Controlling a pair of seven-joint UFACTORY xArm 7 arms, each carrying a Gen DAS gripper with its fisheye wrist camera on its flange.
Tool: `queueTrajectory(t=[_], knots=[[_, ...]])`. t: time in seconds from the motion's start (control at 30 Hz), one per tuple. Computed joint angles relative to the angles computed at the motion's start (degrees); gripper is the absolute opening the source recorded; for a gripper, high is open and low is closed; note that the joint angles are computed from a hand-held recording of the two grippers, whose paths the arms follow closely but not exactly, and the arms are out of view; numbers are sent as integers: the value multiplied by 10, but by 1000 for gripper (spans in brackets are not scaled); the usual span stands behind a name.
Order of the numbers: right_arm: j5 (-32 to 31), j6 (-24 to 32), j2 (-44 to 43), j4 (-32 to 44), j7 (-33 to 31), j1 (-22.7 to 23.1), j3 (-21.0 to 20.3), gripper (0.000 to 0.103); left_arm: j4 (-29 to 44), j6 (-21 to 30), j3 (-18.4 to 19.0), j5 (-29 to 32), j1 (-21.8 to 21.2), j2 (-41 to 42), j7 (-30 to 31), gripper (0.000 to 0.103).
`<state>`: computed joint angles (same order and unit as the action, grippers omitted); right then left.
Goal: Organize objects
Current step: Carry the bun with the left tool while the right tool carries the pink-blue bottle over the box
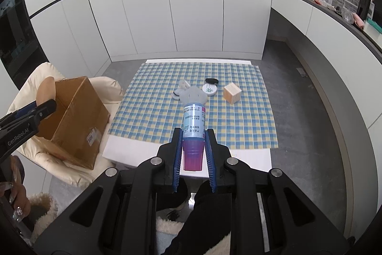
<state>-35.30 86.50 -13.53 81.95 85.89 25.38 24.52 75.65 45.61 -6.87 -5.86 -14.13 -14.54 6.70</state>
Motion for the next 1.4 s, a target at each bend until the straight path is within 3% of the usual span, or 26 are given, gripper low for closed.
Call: queueTrajectory(t=[0.47, 0.93, 1.4], knots=[[7, 76, 16, 32, 44, 38, 33, 20, -51, 27, 16, -16, 6, -59, 33, 55], [5, 60, 29, 36, 37, 58, 13, 20, -55, 24, 20, -20, 15, -54, 33, 55], [20, 0, 43, 25, 15, 58, -6, 20, -55, 32, 28, -11, 34, -48, 21, 55]])
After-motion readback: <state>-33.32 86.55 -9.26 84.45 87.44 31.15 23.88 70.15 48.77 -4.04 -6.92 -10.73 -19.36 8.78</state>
